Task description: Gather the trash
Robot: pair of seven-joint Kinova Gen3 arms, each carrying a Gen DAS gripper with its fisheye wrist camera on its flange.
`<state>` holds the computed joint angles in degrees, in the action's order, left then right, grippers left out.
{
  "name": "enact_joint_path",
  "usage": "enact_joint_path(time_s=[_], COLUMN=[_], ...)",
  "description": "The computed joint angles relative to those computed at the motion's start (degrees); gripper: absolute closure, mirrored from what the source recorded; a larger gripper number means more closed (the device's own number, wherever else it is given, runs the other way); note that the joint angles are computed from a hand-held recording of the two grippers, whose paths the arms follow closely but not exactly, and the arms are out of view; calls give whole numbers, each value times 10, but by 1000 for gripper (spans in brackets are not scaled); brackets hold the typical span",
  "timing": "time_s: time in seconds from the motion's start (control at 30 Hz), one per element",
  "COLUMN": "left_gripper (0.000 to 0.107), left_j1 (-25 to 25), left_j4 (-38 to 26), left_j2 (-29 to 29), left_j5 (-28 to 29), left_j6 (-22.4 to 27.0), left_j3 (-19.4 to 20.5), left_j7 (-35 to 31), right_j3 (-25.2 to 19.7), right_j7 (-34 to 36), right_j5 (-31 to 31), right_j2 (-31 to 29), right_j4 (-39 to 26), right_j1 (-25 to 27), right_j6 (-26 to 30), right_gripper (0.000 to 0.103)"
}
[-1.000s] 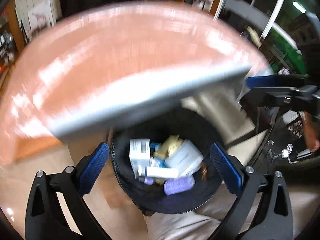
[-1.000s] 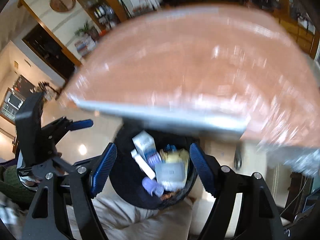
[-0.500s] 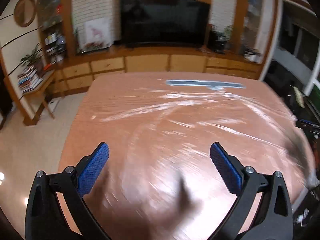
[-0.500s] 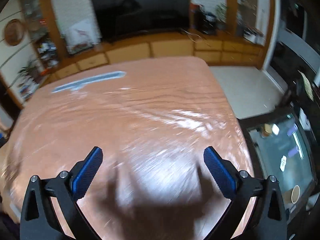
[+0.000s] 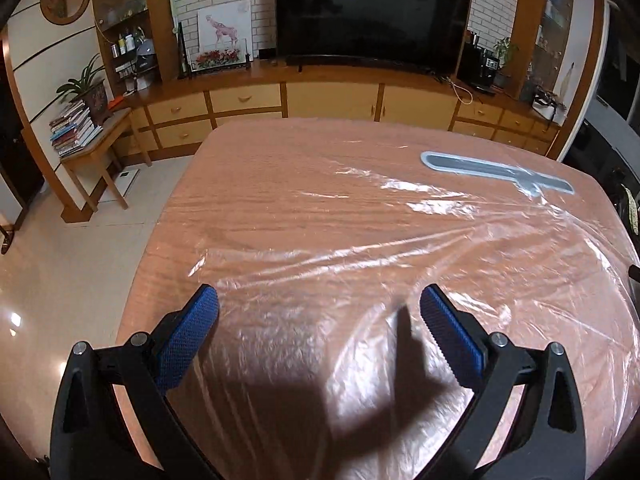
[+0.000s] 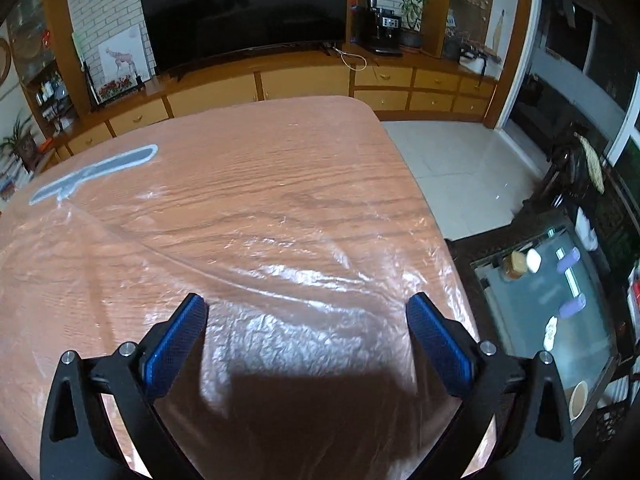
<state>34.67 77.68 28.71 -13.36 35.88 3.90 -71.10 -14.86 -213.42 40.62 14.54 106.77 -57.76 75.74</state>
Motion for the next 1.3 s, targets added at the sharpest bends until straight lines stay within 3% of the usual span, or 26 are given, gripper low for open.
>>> enact_joint_path(time_s=[0.27, 1.3], left_gripper=[6, 6], left_j1=[5, 1], left_j4=[-48, -49], left_j2=[25, 24], left_j5=[4, 5], left_j6=[63, 65], left_j3=[-4, 0], left_j7=[3, 0], right_j3=[1, 1], right_j7=[1, 1], right_j5=[-2, -2], right_j2=[-1, 0], right_j4=[1, -1], right_j1=[3, 3], right_j6=[0, 1], right_gripper=[4, 4])
